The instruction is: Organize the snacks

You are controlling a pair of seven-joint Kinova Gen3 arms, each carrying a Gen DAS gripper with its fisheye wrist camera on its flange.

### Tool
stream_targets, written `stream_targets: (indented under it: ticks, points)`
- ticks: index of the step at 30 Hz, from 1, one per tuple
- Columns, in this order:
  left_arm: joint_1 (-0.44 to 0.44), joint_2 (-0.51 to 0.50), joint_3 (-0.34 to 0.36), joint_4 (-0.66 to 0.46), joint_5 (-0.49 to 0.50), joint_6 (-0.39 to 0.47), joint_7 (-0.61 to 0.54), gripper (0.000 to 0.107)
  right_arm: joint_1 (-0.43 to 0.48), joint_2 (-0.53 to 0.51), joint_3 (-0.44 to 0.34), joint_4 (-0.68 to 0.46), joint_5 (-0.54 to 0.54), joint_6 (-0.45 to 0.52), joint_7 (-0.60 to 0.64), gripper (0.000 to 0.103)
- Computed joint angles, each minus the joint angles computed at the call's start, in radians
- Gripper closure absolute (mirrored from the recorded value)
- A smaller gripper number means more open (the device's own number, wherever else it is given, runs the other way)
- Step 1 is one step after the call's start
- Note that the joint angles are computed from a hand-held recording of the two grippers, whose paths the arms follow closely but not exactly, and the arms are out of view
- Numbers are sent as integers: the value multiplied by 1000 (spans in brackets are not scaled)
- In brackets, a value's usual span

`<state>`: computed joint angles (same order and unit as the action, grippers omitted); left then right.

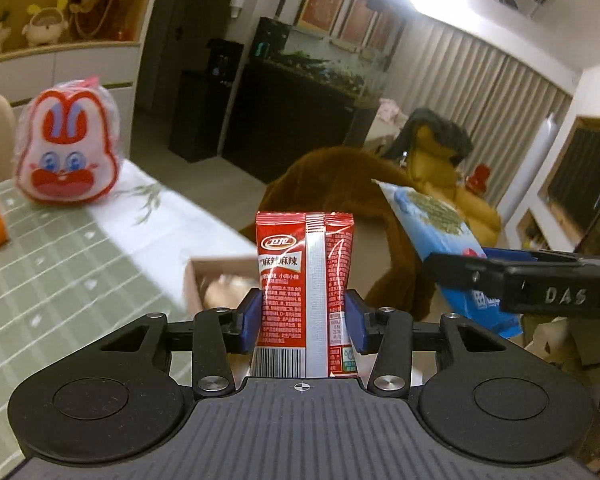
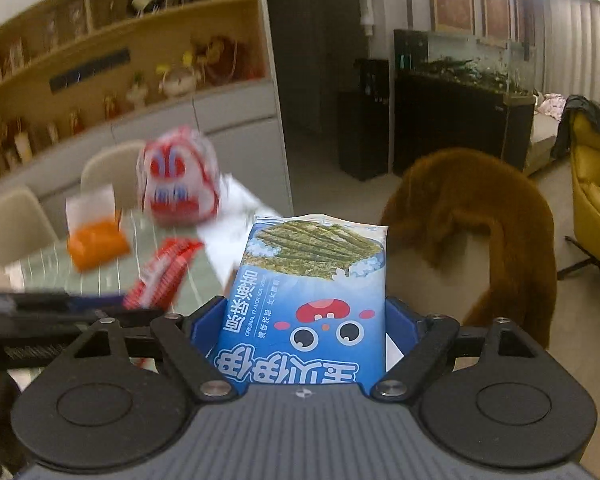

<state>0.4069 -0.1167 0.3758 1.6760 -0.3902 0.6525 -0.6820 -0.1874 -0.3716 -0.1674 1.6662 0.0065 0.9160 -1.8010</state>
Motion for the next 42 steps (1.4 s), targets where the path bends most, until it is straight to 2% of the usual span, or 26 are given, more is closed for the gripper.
stream_targets:
  ticks: [2,3,5,7,8,10,12,14,16,18,20,22,24,26,29,31,32,34,36,39,41,42]
  points:
    - [-36,56,-12,7,37,-81,-28,51,-4,72,7,-42,-9,-10,-4,14]
    - [-80,102,4,7,77,-106,-51,53,-34,118,31,-65,-14,1,-10,14]
    - [-154,161,47,8,152,-107,-85,53,-108,210,80,-94,17,19,-71,14]
    - [-154,159,31,45,172,-132,-85,54,-140,269,95,-103,49,38,-137,14]
    - [-126,150,5,63,158,-132,-80,54,-159,275,110,-85,57,23,-162,14]
    - [-34,133,-63,79,86,-83,-62,54,-161,259,87,-19,122,-34,-239,14]
    - [43,113,-112,101,5,-48,-22,54,-96,255,5,33,203,-56,-312,14]
    - [53,95,-109,135,-32,-55,30,54,-20,258,-88,76,285,-38,-380,15]
    - [69,80,-139,174,-4,-89,37,54,0,246,-142,134,359,-43,-461,21]
    - [34,54,-118,207,35,-110,38,54,-38,209,-122,198,377,-73,-508,26]
    - [17,14,-100,250,42,-129,69,54,-92,145,-67,260,344,-116,-524,27]
    - [6,-34,-80,299,62,-149,59,54,-89,82,-65,312,282,-164,-534,27]
    - [-15,-60,-31,328,49,-134,69,54,-81,26,-93,367,210,-197,-544,26]
    - [-57,-92,36,372,16,-129,95,54,-52,-3,-173,397,196,-194,-584,25]
    - [-125,-123,172,420,-97,-72,189,54,-41,-18,-312,454,256,-200,-706,24]
    - [-133,-138,205,448,-113,-51,236,54,-30,-5,-391,471,275,-181,-775,24]
    - [-131,-140,203,464,-114,-55,259,54,-31,8,-426,479,288,-174,-816,24]
    - [-166,-157,257,503,-165,-84,334,54,6,1,-519,498,357,-181,-897,20]
    - [-224,-152,350,513,-247,-83,401,53,37,22,-604,496,425,-148,-979,19]
    - [-328,-128,489,520,-369,-88,470,53,93,56,-721,489,524,-94,-1101,11]
    - [-368,-99,581,510,-450,-36,535,52,96,79,-752,489,570,-64,-1182,4]
    - [-388,-86,628,508,-491,-11,576,52,89,80,-759,492,584,-54,-1206,3]
